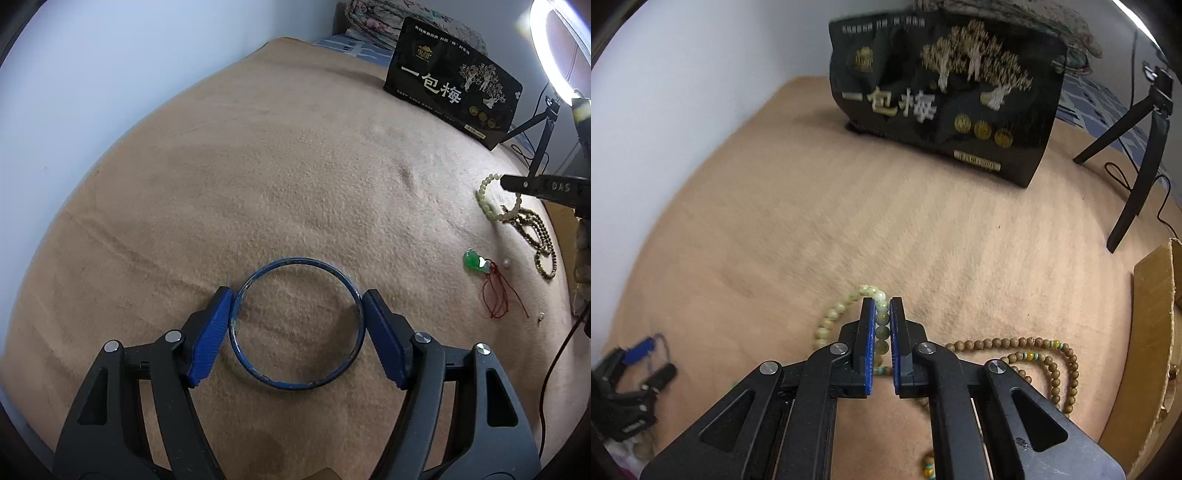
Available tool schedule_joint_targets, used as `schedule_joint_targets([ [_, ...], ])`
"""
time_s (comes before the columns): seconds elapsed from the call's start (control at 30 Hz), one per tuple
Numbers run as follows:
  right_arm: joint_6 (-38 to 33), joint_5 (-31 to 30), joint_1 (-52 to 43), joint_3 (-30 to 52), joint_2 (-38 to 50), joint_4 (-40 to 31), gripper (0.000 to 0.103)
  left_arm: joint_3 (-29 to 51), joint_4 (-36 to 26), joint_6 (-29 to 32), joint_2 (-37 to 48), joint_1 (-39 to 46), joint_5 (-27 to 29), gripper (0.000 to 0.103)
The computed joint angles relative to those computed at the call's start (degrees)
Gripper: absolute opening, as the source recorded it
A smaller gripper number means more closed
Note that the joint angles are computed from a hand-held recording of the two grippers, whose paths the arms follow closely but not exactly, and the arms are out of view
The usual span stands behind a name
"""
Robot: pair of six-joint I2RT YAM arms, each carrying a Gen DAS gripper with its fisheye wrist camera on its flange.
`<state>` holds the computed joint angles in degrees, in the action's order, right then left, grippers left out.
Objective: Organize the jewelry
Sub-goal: 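Close left tool on black bangle while right tool grasps cream bead bracelet, then drop bangle from left tool into box while right tool drops bracelet there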
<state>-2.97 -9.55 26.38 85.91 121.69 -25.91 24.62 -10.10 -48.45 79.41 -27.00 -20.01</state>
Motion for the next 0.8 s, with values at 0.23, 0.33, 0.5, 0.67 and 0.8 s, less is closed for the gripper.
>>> schedule_joint_targets([
  [0.23, 1.7, -2.7, -0.9, -3.9, -5.6, 1.6, 0.006, 1.2, -6.4, -1.1, -5.5, -4.0, -3.8, 0.073],
  [0.33, 1.5, -2.3, -0.5, -5.2, -8.4, 1.7, 0.006, 2.5, -9.2, -1.3, -8.0, -5.7, -5.0, 0.073],
  [0.5, 1.1, -3.9, -1.5, -8.0, -14.6, 1.1, 0.006, 7.3, -14.2, -1.9, -10.4, -10.2, -7.0, 0.073],
  [0.67, 0.4, -6.1, -4.0, -10.8, -20.7, 0.6, 0.006, 15.3, -18.1, -0.3, -7.7, -15.5, -9.3, 0.073],
  [0.8, -0.3, -7.0, -7.0, -13.3, -25.6, 0.1, 0.006, 21.3, -19.3, 1.5, -5.2, -17.6, -9.8, 0.073],
])
